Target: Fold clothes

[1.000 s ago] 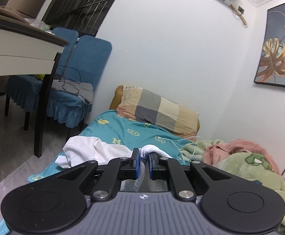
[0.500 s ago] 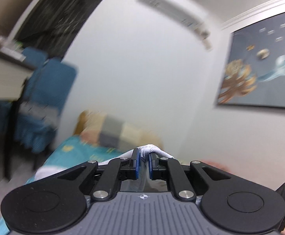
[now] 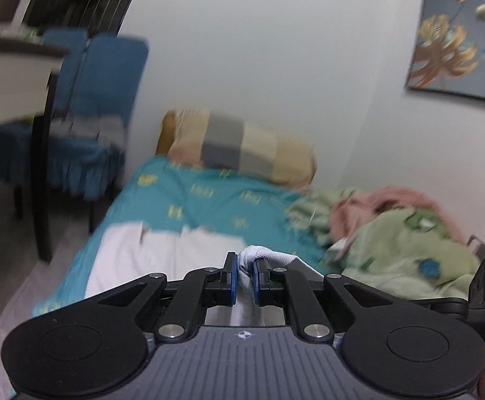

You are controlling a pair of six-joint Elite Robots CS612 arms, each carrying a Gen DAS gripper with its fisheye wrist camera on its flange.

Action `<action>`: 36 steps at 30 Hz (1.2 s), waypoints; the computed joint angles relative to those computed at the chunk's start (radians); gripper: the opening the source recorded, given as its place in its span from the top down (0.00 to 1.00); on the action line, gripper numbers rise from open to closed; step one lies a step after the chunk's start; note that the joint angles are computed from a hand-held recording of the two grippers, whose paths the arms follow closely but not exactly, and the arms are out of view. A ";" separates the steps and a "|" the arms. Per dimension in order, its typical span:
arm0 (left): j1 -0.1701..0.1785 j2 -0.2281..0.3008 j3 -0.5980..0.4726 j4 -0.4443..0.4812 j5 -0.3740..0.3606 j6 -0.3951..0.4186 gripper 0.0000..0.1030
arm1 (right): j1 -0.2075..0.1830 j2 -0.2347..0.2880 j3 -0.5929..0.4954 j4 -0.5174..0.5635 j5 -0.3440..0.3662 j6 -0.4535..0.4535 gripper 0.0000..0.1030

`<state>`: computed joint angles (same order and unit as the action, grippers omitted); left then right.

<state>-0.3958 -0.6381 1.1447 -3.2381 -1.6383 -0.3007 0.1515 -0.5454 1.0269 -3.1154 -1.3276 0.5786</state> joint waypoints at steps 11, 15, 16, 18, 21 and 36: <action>0.013 0.001 0.005 -0.002 -0.037 -0.088 0.90 | 0.017 -0.023 0.064 -0.062 -0.011 0.060 0.71; 0.010 -0.006 0.015 0.013 -0.034 -0.109 0.90 | 0.033 -0.055 0.123 -0.152 -0.111 0.026 0.54; 0.009 -0.005 0.012 0.023 -0.033 -0.118 0.90 | 0.035 -0.058 0.127 -0.150 -0.131 0.030 0.53; 0.009 -0.003 0.009 0.040 -0.031 -0.134 0.90 | 0.035 -0.061 0.128 -0.136 -0.137 0.026 0.53; 0.009 -0.002 0.009 0.044 -0.034 -0.139 0.90 | 0.028 -0.050 0.098 -0.026 -0.025 -0.010 0.53; 0.003 0.002 0.008 0.054 -0.035 -0.121 0.90 | 0.065 0.056 -0.116 0.297 -0.233 -0.097 0.83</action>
